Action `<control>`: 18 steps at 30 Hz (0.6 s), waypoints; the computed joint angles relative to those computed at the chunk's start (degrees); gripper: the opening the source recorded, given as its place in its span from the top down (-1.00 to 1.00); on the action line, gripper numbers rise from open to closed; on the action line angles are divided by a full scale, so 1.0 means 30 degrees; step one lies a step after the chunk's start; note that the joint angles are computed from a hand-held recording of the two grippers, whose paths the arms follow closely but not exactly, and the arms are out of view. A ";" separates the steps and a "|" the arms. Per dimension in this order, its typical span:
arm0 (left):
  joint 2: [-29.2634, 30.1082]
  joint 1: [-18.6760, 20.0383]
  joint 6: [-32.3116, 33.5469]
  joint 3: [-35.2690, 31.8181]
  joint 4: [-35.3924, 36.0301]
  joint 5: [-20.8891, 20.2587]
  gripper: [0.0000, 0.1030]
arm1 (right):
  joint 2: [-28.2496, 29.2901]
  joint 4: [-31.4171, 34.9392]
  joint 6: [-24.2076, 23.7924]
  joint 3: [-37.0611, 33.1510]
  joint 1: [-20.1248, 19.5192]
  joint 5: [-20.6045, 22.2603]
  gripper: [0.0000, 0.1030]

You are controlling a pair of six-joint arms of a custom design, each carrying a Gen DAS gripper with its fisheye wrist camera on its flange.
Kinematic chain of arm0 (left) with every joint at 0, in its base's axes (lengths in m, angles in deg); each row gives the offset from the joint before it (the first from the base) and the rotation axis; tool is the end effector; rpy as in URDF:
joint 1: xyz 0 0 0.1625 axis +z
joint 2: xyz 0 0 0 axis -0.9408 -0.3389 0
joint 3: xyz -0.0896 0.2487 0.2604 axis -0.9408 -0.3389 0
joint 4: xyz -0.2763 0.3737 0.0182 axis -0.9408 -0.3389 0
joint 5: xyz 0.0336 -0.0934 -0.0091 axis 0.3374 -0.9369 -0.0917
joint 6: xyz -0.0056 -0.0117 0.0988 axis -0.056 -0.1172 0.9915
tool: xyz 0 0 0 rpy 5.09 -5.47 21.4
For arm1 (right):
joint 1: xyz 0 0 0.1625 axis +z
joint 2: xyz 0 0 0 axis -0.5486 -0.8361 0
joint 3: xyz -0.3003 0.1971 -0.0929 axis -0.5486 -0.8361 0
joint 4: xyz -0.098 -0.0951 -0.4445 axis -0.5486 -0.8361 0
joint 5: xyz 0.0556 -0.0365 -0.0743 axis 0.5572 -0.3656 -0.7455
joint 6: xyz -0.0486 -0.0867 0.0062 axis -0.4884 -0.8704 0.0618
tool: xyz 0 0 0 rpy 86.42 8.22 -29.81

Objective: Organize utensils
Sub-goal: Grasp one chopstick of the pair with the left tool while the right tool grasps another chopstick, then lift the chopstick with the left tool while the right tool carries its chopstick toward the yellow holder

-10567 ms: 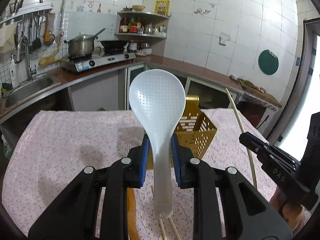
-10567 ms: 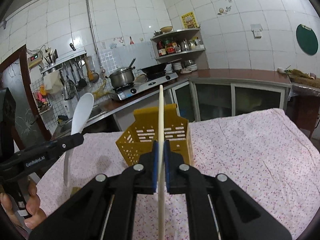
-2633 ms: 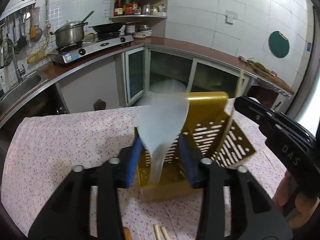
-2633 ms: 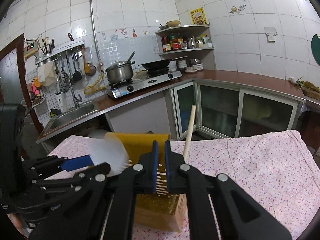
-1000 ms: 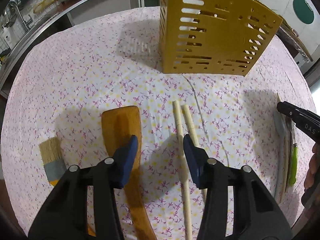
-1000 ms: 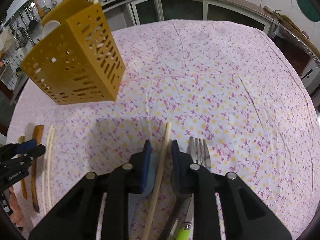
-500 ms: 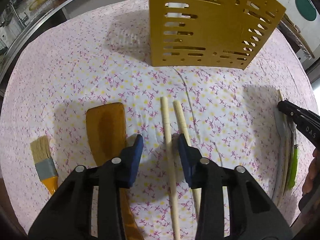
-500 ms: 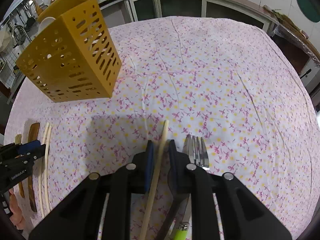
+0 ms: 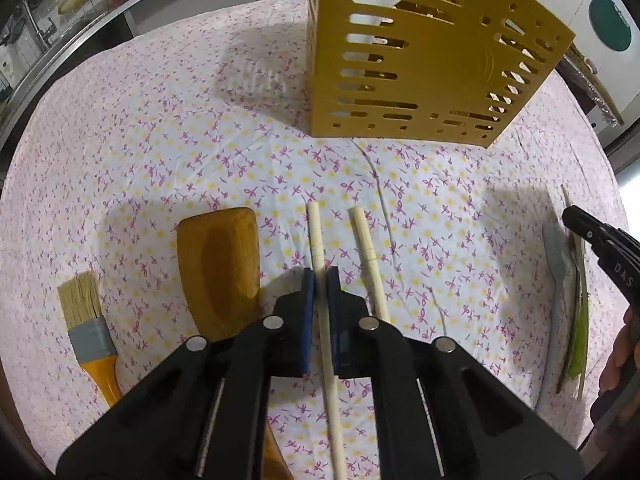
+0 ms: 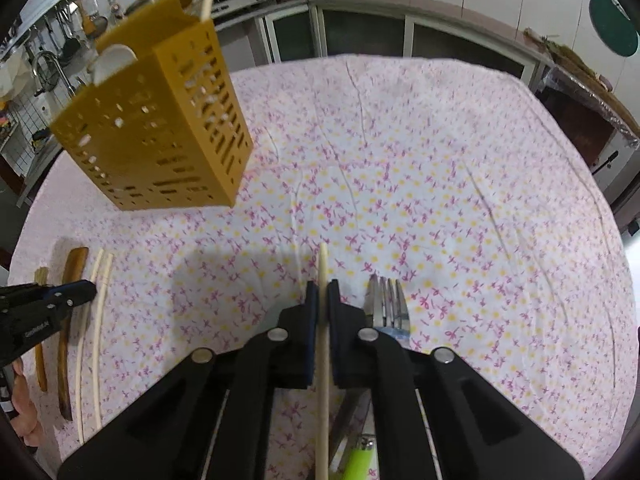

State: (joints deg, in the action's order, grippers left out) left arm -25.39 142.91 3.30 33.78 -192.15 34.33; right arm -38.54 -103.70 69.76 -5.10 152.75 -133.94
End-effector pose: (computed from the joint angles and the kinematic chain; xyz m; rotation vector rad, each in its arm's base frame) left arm -0.0142 -0.7085 0.4039 0.4138 2.4207 -0.2843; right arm 0.4344 -0.6512 -0.0234 0.0509 -2.3667 0.7451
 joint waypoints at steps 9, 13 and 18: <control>-0.1236 -0.0440 0.0878 0.1191 -0.1841 -0.0200 0.92 | -0.0547 -0.2422 -0.0905 0.0675 0.0546 0.0641 0.88; -0.1899 -0.0721 0.1306 0.1699 -0.2670 -0.0549 0.92 | -0.0499 -0.3947 -0.1680 0.0878 0.0793 0.0970 0.88; -0.3210 -0.1200 0.2548 0.3052 -0.4897 -0.1013 0.92 | -0.0243 -0.6193 -0.3008 0.0860 0.0923 0.1930 0.88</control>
State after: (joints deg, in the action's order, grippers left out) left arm -35.02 139.32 10.95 42.93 -206.84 31.29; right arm -39.27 -122.28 60.74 -2.52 155.52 -128.15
